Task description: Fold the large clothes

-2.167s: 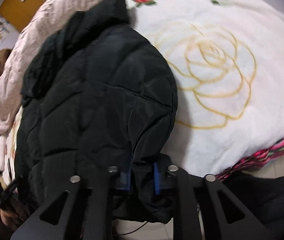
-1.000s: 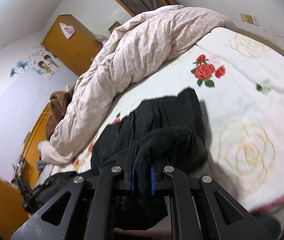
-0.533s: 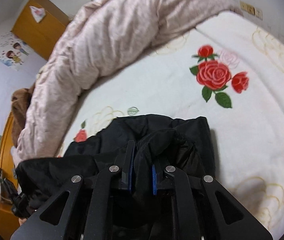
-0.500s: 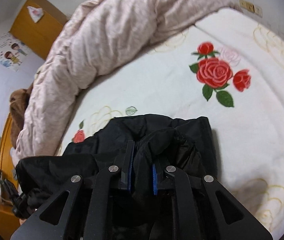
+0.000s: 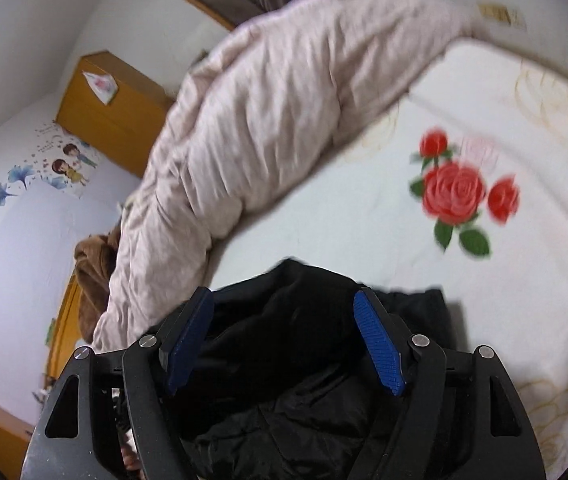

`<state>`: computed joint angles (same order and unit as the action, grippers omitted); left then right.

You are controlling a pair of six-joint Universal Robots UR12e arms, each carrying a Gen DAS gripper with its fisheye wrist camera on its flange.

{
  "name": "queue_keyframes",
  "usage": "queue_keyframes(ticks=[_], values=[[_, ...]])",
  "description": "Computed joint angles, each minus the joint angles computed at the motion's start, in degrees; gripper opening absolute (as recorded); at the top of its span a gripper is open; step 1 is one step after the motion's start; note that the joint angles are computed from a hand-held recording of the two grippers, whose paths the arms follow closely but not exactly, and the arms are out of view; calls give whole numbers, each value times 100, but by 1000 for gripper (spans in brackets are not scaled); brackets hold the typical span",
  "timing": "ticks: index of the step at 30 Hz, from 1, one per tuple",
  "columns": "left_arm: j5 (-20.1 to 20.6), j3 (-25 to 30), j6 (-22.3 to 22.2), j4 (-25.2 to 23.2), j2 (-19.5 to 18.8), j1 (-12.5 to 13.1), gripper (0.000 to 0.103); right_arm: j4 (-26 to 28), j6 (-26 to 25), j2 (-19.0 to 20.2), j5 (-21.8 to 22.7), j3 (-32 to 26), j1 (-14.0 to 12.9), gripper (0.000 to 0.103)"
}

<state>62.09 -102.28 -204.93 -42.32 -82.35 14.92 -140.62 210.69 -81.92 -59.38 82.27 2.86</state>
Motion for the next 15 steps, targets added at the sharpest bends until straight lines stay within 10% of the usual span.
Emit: queue_keyframes(ticks=[7,15], values=[[227,-67,-280,597,85,30,82,453,-1601,-111,-457,89,440,73],[629,7,586,127,162,-160,82,1344,-2429,227,-1537,-31,757,73]])
